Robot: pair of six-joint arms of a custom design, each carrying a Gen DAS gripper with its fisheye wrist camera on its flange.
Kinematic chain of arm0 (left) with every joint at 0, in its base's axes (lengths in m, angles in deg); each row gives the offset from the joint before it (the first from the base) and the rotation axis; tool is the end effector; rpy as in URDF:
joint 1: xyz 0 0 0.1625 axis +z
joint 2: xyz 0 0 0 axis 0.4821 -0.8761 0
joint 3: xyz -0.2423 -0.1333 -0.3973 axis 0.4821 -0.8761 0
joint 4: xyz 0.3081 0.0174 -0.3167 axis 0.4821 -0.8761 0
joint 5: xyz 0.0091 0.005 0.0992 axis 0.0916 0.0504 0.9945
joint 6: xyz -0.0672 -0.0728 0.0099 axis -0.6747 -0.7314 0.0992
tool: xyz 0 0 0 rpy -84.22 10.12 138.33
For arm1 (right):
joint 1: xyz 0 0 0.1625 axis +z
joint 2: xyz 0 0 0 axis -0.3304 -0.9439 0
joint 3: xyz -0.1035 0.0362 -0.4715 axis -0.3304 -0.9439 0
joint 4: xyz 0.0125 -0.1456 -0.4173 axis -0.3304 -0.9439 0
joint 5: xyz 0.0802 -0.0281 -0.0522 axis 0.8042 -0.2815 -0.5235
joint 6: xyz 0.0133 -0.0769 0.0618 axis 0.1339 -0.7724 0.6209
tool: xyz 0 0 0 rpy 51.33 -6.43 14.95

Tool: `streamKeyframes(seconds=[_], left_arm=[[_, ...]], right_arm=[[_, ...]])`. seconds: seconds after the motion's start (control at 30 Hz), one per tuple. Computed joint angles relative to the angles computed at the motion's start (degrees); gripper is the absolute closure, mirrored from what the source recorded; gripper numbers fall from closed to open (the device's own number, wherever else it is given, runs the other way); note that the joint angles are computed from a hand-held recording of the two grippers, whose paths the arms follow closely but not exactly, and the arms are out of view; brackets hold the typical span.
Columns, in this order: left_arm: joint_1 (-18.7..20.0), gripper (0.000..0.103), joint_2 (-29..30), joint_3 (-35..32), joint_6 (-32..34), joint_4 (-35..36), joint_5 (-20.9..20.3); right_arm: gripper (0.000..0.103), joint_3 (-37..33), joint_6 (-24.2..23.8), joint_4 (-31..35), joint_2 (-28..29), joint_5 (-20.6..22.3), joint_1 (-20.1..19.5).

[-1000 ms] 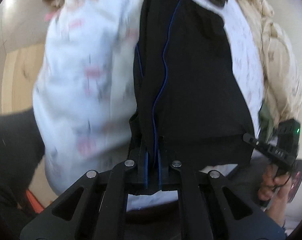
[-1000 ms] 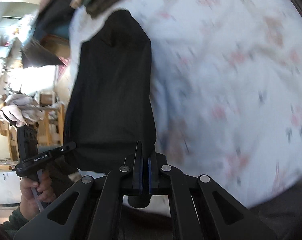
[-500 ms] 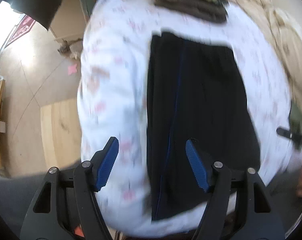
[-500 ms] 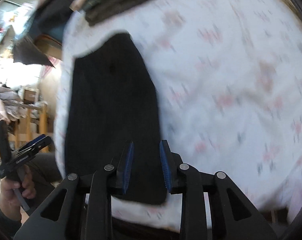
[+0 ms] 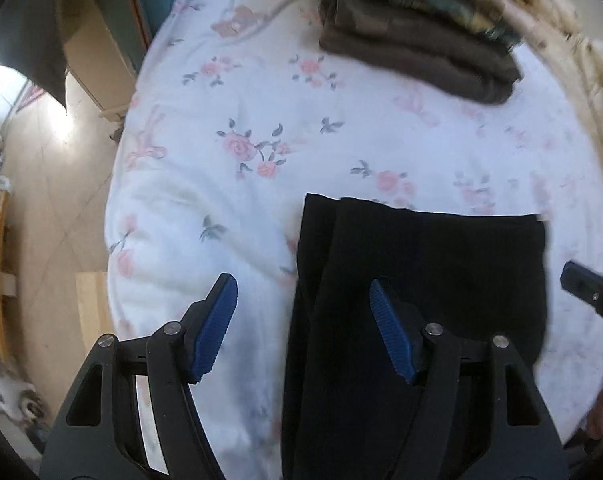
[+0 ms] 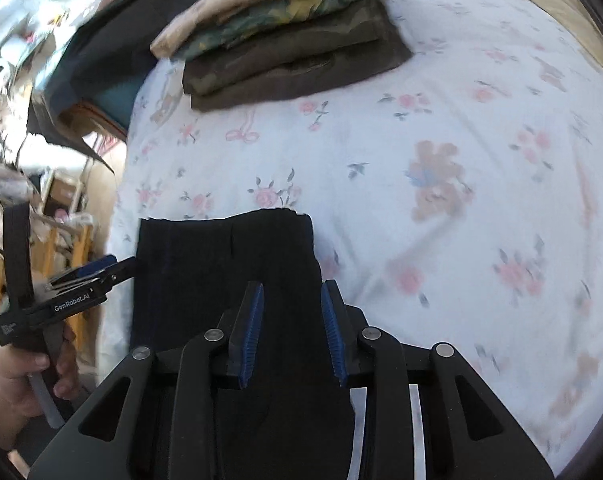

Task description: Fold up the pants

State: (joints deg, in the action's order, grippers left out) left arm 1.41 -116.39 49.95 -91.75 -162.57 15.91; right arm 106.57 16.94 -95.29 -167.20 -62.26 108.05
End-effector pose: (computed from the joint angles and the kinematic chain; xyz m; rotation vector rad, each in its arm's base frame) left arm -0.2905 -0.3885 0.0805 -0.1806 2.3457 -0.4220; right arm 0.0913 -0.4450 0.3094 0.4951 -2.7446 0.0804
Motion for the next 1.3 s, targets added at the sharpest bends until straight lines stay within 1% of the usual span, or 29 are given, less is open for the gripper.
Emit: streamKeyframes(seconds=[0.03, 0.07, 0.1, 0.2, 0.27, 0.33, 0.4, 0.43, 0.5, 0.53, 0.57, 0.63, 0.7, 0.73, 0.77, 0.8, 0.83, 0.9, 0.93, 0.97, 1.0, 1.07, 1.1, 1.13, 1.17, 1.23, 1.3], left_arm=[[0.72, 0.038, 1.14, -0.60, 0.51, 1.49, 0.37], [1.58, 0.038, 1.91, -1.13, 0.29, 2.88, -0.10], [2.18, 0.036, 2.21, -1.15, 0.53, 2.87, -0.77], [2.49, 0.036, 2.90, -1.27, 1.80, 3.23, -0.52], [2.45, 0.035, 3.05, -1.34, 1.82, 3.51, -0.49], [2.60, 0.035, 2.95, -1.15, 2.02, 3.04, -0.72], [2.61, 0.035, 2.98, -1.14, 2.15, 2.94, -0.78], [2.61, 0.035, 2.91, -1.06, 2.16, 2.80, -0.84], [2.69, 0.035, 2.54, -0.82, 2.03, 2.32, -0.98], [2.53, 0.035, 2.30, -0.90, 1.50, 2.74, -1.09], [2.74, 0.035, 2.46, -1.33, 1.33, 3.21, -0.79], [1.98, 0.036, 1.97, -1.85, 0.50, 4.87, -0.74], [1.26, 0.036, 1.20, -2.10, 0.05, 5.07, -0.16], [0.85, 0.036, 0.97, -2.56, -0.38, 6.06, 0.37], [0.37, 0.036, 0.93, -3.17, -1.29, 7.75, 1.04], [-0.09, 0.036, 0.87, -3.52, -2.35, 8.82, 1.70], [-0.48, 0.036, 0.76, -3.51, -2.70, 8.44, 2.29], [-0.45, 0.036, 1.23, -3.03, 0.11, 4.49, 2.07], [-0.05, 0.036, 1.96, -3.28, 1.37, 3.75, 1.79], [0.33, 0.036, 2.81, -3.71, 1.50, 4.60, 1.81], [0.77, 0.036, 3.31, -4.02, 1.33, 5.47, 1.83], [2.22, 0.036, 3.32, -3.02, 1.89, 4.59, 0.49], [3.13, 0.035, 3.09, -2.42, 2.48, 3.31, -0.54], [3.72, 0.035, 2.39, -1.31, 2.92, 0.77, -1.17], [3.99, 0.035, 1.66, -0.57, 3.17, -1.04, -1.47], [4.14, 0.035, 0.83, 0.14, 4.47, -3.07, -1.69], [4.55, 0.035, 0.41, 0.97, 7.18, -5.13, -1.95]], right_arm=[[0.071, 0.58, -1.54, -2.11, 1.19, -0.52, 0.16], [0.071, 1.25, -3.37, -4.32, 2.54, -1.20, 0.45], [0.071, 1.62, -4.29, -6.04, 3.74, -2.13, 0.75], [0.071, 2.31, -6.14, -11.94, 7.77, -5.89, 1.26], [0.068, 2.64, -7.58, -15.69, 9.69, -5.94, 0.63], [0.064, 2.49, -9.27, -18.01, 12.05, -7.97, 0.41], [0.064, 2.52, -9.68, -19.12, 12.85, -8.31, 0.09], [0.063, 2.42, -9.36, -18.85, 12.90, -8.61, 0.20], [0.063, 1.05, -6.47, -14.63, 12.42, -8.73, 0.47], [0.063, 0.12, -4.55, -11.70, 11.79, -7.67, 0.19], [0.063, -0.53, -3.71, -9.54, 10.77, -5.87, -0.23], [0.063, -1.45, -4.08, -6.68, 9.57, -4.20, -0.30], [0.063, -2.00, -4.43, -4.82, 8.92, -2.82, -0.19], [0.062, -2.73, -4.11, -2.52, 8.71, -2.00, -0.06], [0.062, -3.21, -3.65, -1.00, 8.64, -2.32, 0.29], [0.061, -3.33, -3.32, -0.67, 8.52, -3.08, 0.77], [0.060, -3.43, -3.37, -0.81, 8.28, -3.09, 1.11], [0.060, -3.74, -3.74, -1.02, 7.77, -0.84, 1.26], [0.060, -3.59, -3.82, -1.75, 7.90, -0.15, 1.34], [0.060, -3.33, -4.03, -2.34, 8.28, -0.44, 1.36], [0.060, -2.91, -4.12, -3.36, 8.88, -1.55, 1.47], [0.060, -1.48, -4.81, -7.62, 11.33, -5.47, 1.64], [0.058, -1.31, -4.97, -8.48, 12.28, -6.69, 1.34], [0.058, -1.16, -4.76, -8.68, 12.59, -6.80, 0.84], [0.058, -1.29, -4.37, -8.47, 12.36, -5.82, 0.45], [0.057, -2.50, -3.63, -5.88, 11.45, -3.05, -0.19], [0.055, -3.74, -3.52, -3.04, 10.46, 0.36, -1.44]])
